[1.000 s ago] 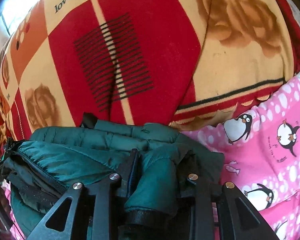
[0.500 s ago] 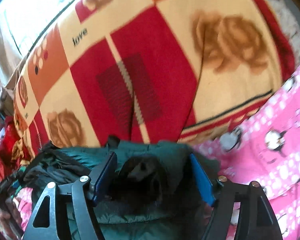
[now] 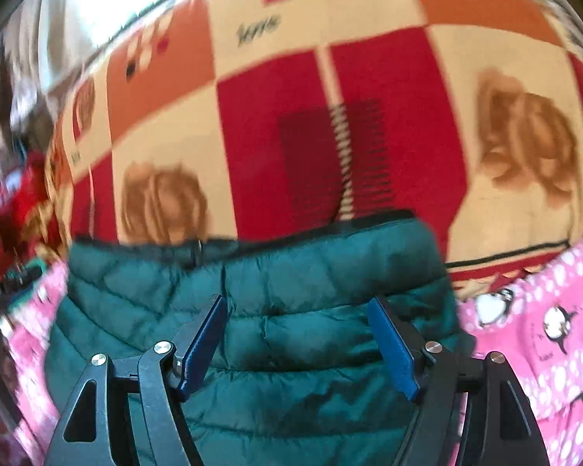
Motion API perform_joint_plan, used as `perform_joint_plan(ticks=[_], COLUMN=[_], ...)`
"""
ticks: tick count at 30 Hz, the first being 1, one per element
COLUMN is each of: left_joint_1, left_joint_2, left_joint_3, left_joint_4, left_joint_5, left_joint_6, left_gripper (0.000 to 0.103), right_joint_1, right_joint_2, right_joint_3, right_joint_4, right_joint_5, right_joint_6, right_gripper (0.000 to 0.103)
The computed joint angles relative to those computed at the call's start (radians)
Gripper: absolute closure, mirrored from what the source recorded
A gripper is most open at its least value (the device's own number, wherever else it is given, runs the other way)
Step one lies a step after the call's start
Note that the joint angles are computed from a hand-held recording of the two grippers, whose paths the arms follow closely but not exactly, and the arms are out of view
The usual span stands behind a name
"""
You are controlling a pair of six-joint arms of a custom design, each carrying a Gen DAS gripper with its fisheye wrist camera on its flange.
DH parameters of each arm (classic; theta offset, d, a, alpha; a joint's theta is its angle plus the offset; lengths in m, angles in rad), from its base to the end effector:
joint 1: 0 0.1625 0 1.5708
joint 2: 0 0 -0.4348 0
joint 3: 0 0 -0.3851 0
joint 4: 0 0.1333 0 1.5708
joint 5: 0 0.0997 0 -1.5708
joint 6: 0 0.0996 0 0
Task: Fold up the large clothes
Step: 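Fold the held hem up toward the collar with both grippers, then release the hem and press the folded jacket flat with both grippers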
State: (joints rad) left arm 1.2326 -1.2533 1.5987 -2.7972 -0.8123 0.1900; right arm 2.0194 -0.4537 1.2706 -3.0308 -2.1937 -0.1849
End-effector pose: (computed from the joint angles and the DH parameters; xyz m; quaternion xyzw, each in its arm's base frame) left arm -0.0144 -0.6493 0.4761 0.0670 0.8523 -0.4198 0.3046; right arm 0.4072 -0.6726 0.0674 0.1893 -0.8883 0.3364 0.2487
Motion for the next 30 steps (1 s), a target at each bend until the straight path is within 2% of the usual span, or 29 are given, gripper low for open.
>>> perform_joint_plan(ticks=[4, 6, 8, 10, 15, 18, 22, 27, 30], left_joint_1=[0.018, 0.028, 0.036, 0.041, 0.051, 0.048, 0.047, 0.049, 0.049], left_joint_2=[0.09, 0.115, 0.132, 0.137, 0.138, 0.142, 0.145, 0.143, 0.14], left_joint_3=[-0.081, -0.092, -0.104, -0.107, -0.098, -0.093, -0.09, -0.074, -0.062], left_joint_4=[0.159, 0.159, 0.169, 0.172, 0.152, 0.133, 0.123, 0.09, 0.061], left_joint_5=[0.108, 0.129, 0.137, 0.138, 0.123, 0.136, 0.137, 0.124, 0.12], left_joint_6=[-0.048, -0.041, -0.04, -0.05, -0.049, -0.031, -0.025, -0.017, -0.003], left_gripper=[0.02, 0.019, 0.016, 0.013, 0.012, 0.012, 0.012, 0.012, 0.012], right_joint_1=[-0.011, -0.024, -0.041, -0.052, -0.055, -0.045, -0.029, -0.019, -0.034], right_joint_2=[0.088, 0.107, 0.117, 0.125, 0.138, 0.124, 0.054, -0.005, -0.005], right_joint_3=[-0.131, -0.166, -0.196, -0.21, -0.186, -0.169, -0.047, 0.086, 0.118], right_joint_4=[0.098, 0.147, 0.236, 0.262, 0.174, 0.172, 0.084, -0.021, -0.039], right_joint_5=[-0.09, -0.084, -0.066, -0.049, -0.055, -0.067, -0.015, -0.031, -0.037], right_joint_6=[-0.049, -0.033, 0.015, 0.034, -0.005, 0.01, 0.064, 0.076, 0.063], right_gripper=[0.03, 0.028, 0.021, 0.018, 0.016, 0.016, 0.016, 0.016, 0.016])
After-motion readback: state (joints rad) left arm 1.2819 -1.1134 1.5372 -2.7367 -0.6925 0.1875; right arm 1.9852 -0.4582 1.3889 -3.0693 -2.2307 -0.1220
